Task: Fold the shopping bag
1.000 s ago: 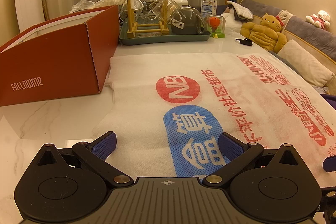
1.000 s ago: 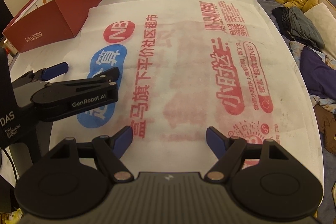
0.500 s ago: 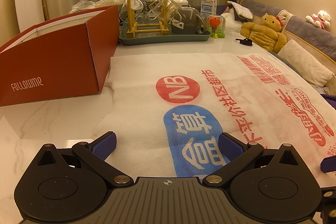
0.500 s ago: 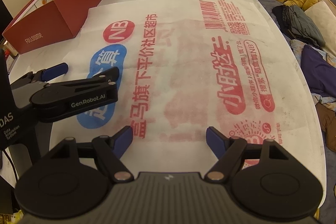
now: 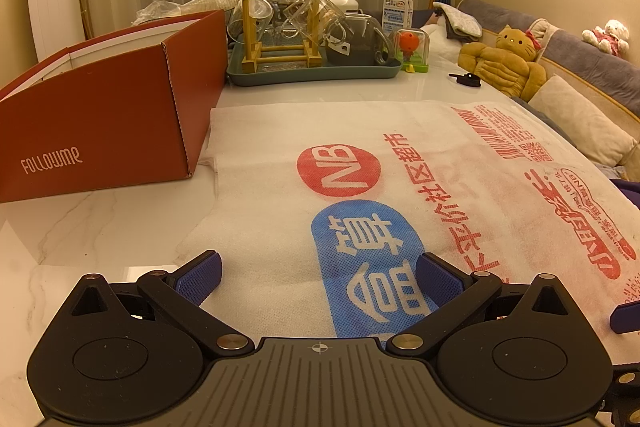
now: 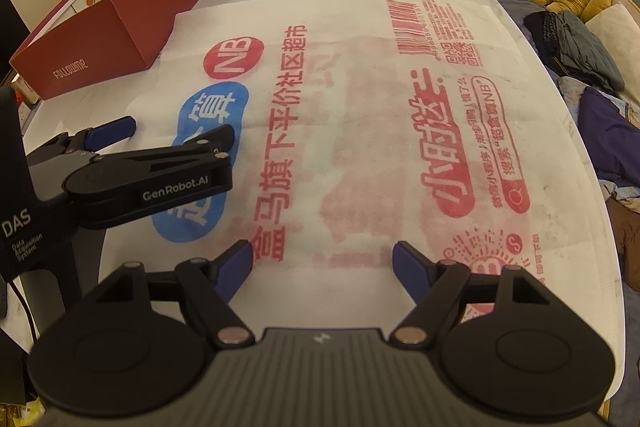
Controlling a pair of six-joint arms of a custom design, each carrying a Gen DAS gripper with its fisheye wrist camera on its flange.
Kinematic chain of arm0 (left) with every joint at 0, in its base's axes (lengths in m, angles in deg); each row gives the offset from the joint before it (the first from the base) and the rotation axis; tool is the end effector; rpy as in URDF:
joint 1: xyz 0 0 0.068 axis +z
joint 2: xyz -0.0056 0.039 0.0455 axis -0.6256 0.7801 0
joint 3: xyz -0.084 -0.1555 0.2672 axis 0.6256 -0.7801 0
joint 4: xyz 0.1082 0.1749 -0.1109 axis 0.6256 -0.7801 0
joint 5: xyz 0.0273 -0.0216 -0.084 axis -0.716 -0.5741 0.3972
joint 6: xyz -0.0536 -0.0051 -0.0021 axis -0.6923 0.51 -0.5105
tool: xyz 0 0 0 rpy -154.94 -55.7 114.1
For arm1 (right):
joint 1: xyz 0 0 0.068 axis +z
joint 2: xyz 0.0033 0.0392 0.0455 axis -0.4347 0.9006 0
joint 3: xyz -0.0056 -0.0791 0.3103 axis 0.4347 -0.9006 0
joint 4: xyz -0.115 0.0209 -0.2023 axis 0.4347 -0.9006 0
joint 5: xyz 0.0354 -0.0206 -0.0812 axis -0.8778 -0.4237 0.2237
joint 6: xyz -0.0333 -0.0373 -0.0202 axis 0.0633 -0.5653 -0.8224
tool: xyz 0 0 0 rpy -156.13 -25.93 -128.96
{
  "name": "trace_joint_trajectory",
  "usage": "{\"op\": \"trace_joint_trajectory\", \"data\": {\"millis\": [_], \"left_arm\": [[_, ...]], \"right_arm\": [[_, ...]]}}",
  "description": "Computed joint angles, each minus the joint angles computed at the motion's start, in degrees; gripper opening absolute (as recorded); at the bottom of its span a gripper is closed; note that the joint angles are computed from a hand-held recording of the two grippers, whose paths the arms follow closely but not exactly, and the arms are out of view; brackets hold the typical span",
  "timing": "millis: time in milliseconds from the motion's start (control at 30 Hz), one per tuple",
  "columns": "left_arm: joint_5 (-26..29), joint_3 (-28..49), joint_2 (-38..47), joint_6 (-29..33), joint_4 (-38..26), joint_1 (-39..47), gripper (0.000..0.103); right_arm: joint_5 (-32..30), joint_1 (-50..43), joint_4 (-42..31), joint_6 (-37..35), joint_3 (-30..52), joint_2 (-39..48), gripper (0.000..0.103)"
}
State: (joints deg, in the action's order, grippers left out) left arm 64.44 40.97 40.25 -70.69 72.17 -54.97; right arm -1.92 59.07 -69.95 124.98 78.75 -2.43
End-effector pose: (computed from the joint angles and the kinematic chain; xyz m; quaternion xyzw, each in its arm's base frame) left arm 0.3314 -0.1019 0.2433 0.2190 0.8795 -0.0953 0.4116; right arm 0.0316 0.1475 0.1929 0.1059 0.9588 -0.0079 0.2635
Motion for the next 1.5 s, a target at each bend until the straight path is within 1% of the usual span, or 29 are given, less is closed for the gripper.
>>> {"op": "trace_joint_trajectory", "data": {"millis": [333,533,1233,1500], "left_arm": [[0.00,0.01,-0.02,0.00,-0.03,0.00,0.103],[0.00,0.01,-0.02,0.00,-0.03,0.00,0.103],[-0.01,0.15,0.05,-0.01,-0.09,-0.02,0.103],[-0.02,0.17,0.06,-0.02,-0.10,-0.04,0.103]], "right_arm": [[0.30,1.84,-1.20,3.13,-0.37,-0.28,0.078],[0.03,0.67,-0.65,0.90,-0.08,-0.19,0.078],[0.66,3.13,-1.30,3.38,-0.24,-0.08,0.078],[0.53,5.49,-3.11,7.54,-0.40,-0.58,0.078]]}}
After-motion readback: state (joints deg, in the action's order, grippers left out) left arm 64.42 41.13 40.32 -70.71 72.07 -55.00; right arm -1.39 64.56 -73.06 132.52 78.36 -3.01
